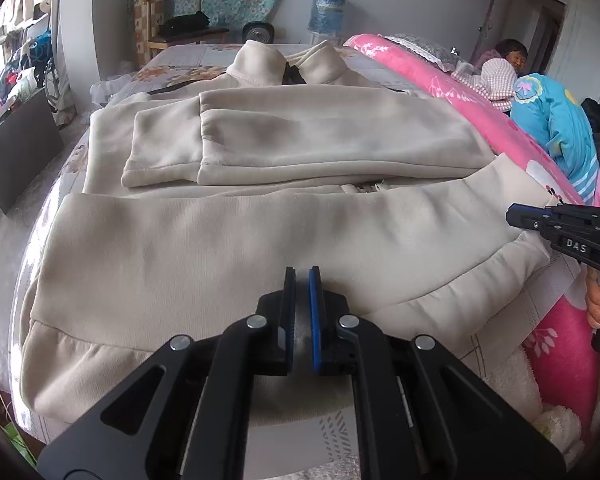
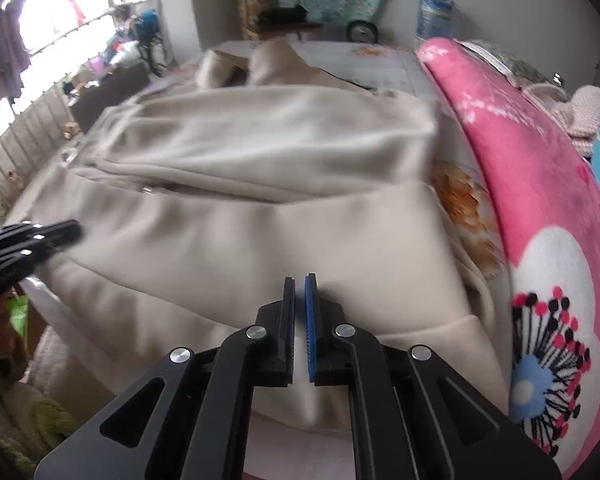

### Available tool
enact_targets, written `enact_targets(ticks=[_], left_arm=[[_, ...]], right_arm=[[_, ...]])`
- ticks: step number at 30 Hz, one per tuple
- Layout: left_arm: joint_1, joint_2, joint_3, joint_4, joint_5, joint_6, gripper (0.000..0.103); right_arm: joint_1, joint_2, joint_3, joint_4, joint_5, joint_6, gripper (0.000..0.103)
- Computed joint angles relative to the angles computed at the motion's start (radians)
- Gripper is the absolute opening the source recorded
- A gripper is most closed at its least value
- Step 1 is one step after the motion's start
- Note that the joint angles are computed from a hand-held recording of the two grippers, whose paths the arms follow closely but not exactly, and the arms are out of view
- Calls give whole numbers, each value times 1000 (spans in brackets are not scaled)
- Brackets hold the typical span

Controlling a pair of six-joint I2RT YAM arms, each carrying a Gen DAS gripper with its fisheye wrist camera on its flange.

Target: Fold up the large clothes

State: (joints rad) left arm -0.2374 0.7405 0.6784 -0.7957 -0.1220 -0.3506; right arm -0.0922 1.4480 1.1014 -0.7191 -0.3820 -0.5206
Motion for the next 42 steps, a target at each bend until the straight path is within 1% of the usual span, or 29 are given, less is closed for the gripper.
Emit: enact_targets(ticks=[1, 3, 4, 5, 6, 8, 9, 10, 11, 13, 14, 15, 17, 19, 20, 21, 23, 25, 27, 29, 30, 32, 33, 34, 35, 38, 40, 41, 42], left_arm=[[-5, 1, 1, 0, -6, 1, 7], [-5, 11, 6, 2, -6, 5, 7], [1, 12, 7, 2, 0, 6, 7], [10, 9, 6, 4, 10, 9, 7], [17, 7, 1, 10, 18, 11, 7], [25, -2, -6, 14, 31, 10, 7], [33, -4, -7, 15, 41, 15, 7], [43, -5, -9, 17, 52, 21, 7], [53, -5, -9, 17, 64, 28, 7], [58, -3, -10, 21, 71, 33, 7], [55, -1, -9, 21, 68, 35, 7], [48, 4, -6, 19, 60, 34, 7], [28, 15, 2, 12, 38, 28, 7], [5, 29, 13, 3, 12, 14, 7], [-4, 39, 20, -2, 2, 8, 7], [-13, 47, 26, -7, -9, 3, 7], [-28, 65, 40, -19, -28, -2, 7], [-40, 78, 49, -26, -43, -8, 7], [-47, 83, 52, -28, -51, -14, 7], [-57, 92, 58, -35, -64, -21, 7], [-62, 96, 61, -39, -71, -24, 7], [-75, 108, 71, -50, -87, -29, 7], [-81, 114, 75, -54, -96, -30, 7], [-87, 120, 79, -58, -104, -31, 7], [-98, 130, 88, -67, -119, -33, 7], [-143, 163, 131, -125, -172, -56, 11], [-152, 155, 158, -163, -171, -67, 16], [-156, 145, 170, -182, -167, -73, 23], [-167, 140, 180, -204, -173, -83, 31]], right_arm=[[-39, 34, 29, -5, -37, 13, 5], [-73, 54, 62, 37, 14, 80, 1], [-83, 52, 63, 59, 27, 96, 1], [-96, 62, 77, 56, 22, 109, 1], [-115, 81, 106, 24, -8, 117, 1], [-111, 58, 103, 19, 22, 121, 1], [-99, 19, 83, 26, 47, 107, 3], [-91, -31, 60, 21, 34, 75, 6], [-87, -73, 44, -6, -13, 40, 7], [-57, -146, 16, -99, -119, -44, 17], [-35, -179, -7, -127, -138, -80, 26], [0, -210, -35, -145, -144, -105, 28], [82, -246, -100, -138, -111, -118, 28], [136, -243, -167, -82, -37, -88, 28], [128, -227, -182, -66, -46, -82, 29], [106, -218, -174, -74, -81, -77, 28], [111, -213, -137, -117, -67, -54, 28], [135, -250, -131, -116, -61, -48, 28], [157, -263, -118, -147, -121, -54, 29], [208, -273, -131, -141, -140, -39, 30], [239, -278, -149, -123, -126, -28, 30], [320, -269, -204, -52, -44, 21, 31], [336, -253, -218, -36, -25, 29, 32], [330, -267, -230, -22, -36, 26, 32], [326, -260, -212, -48, -32, 20, 32], [297, -281, -176, -97, -20, 16, 34], [237, -317, -166, -101, -9, -6, 43], [204, -325, -161, -100, -4, -14, 49], [166, -327, -155, -92, 13, -22, 53]])
